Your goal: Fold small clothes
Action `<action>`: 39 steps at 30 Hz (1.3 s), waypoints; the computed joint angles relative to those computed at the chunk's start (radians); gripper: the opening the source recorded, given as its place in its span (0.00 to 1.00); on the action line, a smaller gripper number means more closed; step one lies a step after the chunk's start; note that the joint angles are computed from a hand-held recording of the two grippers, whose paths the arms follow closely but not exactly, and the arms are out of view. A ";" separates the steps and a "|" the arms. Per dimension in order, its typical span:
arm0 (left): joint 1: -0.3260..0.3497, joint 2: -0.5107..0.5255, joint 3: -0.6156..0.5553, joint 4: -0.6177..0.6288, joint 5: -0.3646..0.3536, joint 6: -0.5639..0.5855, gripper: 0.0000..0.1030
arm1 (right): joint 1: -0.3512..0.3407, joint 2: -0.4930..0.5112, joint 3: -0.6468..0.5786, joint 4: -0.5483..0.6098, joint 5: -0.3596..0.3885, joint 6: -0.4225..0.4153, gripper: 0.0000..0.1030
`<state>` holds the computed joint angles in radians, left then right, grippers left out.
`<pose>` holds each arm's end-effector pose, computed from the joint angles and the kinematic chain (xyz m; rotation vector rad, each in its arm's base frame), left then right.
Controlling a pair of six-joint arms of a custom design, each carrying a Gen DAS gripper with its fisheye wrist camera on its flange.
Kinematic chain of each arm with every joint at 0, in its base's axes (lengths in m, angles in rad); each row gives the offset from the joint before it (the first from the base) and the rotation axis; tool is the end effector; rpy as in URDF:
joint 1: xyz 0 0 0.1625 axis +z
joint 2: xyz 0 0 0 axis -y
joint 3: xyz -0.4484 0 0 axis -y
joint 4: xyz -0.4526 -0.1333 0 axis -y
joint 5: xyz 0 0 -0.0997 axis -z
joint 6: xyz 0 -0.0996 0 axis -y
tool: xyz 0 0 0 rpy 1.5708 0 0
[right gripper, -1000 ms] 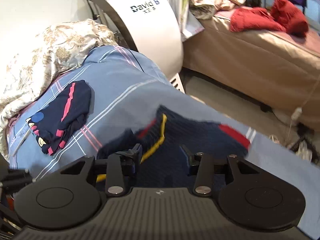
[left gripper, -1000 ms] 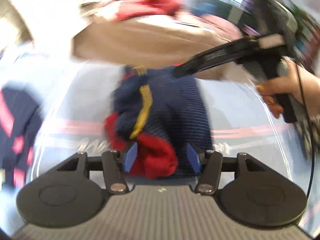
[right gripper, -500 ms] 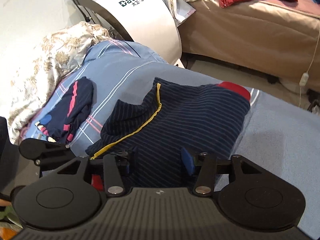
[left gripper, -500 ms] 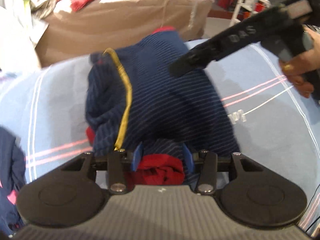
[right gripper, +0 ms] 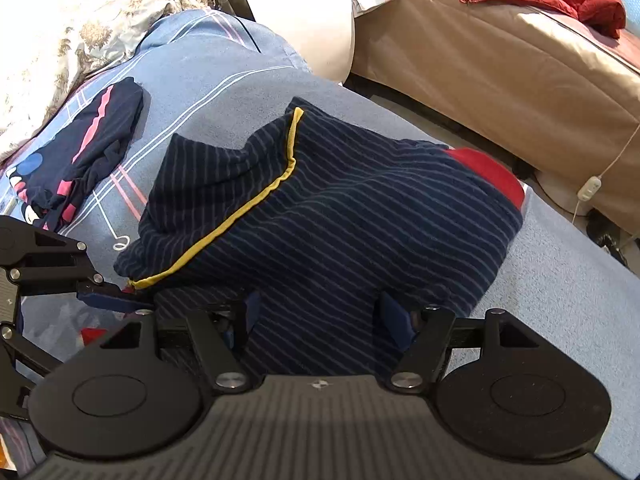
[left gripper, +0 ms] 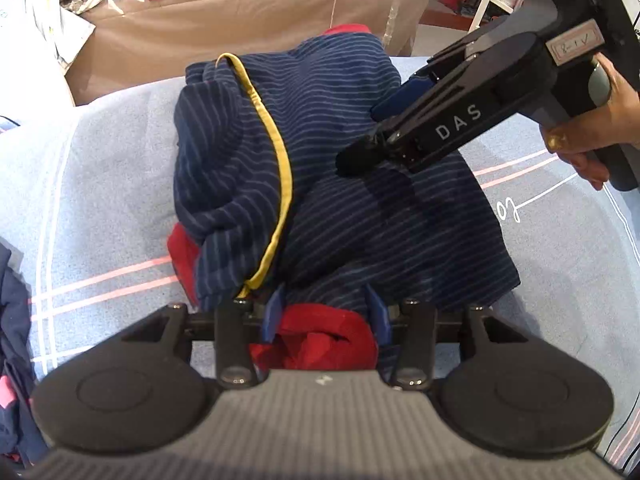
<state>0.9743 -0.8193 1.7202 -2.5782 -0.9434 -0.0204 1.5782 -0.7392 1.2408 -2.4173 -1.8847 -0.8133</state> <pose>-0.2317 -0.6826 0.0658 0.6819 2.4566 -0.3805 0.1089 -0.8533 0.1915 1.0120 -2.5132 0.2659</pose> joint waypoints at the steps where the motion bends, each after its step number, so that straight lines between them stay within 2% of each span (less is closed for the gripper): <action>1: 0.000 -0.003 0.004 -0.005 -0.005 -0.001 0.44 | 0.000 0.000 0.003 -0.004 -0.001 -0.008 1.00; 3: -0.005 -0.018 0.018 -0.017 -0.016 -0.004 0.48 | 0.002 -0.005 0.007 -0.008 0.001 -0.011 1.00; 5: -0.016 -0.039 0.046 -0.045 -0.017 -0.003 0.52 | -0.001 -0.028 0.031 -0.041 0.041 -0.005 1.00; 7: -0.034 -0.063 0.087 -0.094 -0.013 -0.003 0.64 | -0.004 -0.060 0.067 -0.083 0.079 0.016 1.00; 9: -0.051 -0.078 0.113 -0.097 0.010 -0.015 0.64 | -0.006 -0.091 0.103 -0.096 0.087 -0.002 1.00; 11: -0.058 -0.084 0.131 -0.097 0.019 -0.035 0.64 | -0.007 -0.126 0.160 -0.137 0.082 -0.067 1.00; 14: -0.050 -0.070 0.114 -0.005 0.052 -0.117 0.61 | -0.017 -0.178 0.241 -0.167 0.095 -0.107 1.00; 17: -0.027 -0.066 0.103 0.030 0.049 -0.231 0.61 | -0.017 -0.193 0.298 -0.215 0.032 -0.182 1.00; 19: -0.020 -0.076 0.107 0.025 0.030 -0.279 0.61 | -0.019 -0.198 0.319 -0.243 0.022 -0.214 1.00; 22: -0.022 -0.106 0.138 -0.042 -0.015 -0.314 0.64 | -0.027 -0.201 0.296 -0.205 0.053 -0.130 1.00; 24: -0.015 -0.136 0.177 -0.140 -0.088 -0.364 0.73 | -0.046 -0.204 0.259 -0.160 0.116 0.013 1.00; 25: -0.012 -0.145 0.200 -0.202 -0.114 -0.403 0.86 | -0.061 -0.204 0.229 -0.115 0.159 0.100 1.00; 26: -0.008 -0.150 0.217 -0.248 -0.126 -0.441 0.93 | -0.078 -0.202 0.202 -0.072 0.203 0.181 1.00; 28: -0.006 -0.143 0.234 -0.286 -0.120 -0.517 0.93 | -0.102 -0.198 0.167 -0.039 0.251 0.284 1.00; 30: 0.002 -0.129 0.246 -0.319 -0.131 -0.574 0.91 | -0.112 -0.193 0.149 -0.029 0.255 0.313 1.00; 33: 0.028 -0.085 0.279 -0.491 -0.178 -0.606 0.90 | -0.120 -0.190 0.135 0.005 0.268 0.349 1.00; 36: 0.040 -0.024 0.292 -0.650 -0.168 -0.636 0.90 | -0.127 -0.198 0.150 0.001 0.275 0.370 1.00; 39: 0.039 0.036 0.278 -0.780 -0.134 -0.613 0.92 | -0.134 -0.211 0.174 -0.012 0.277 0.390 1.00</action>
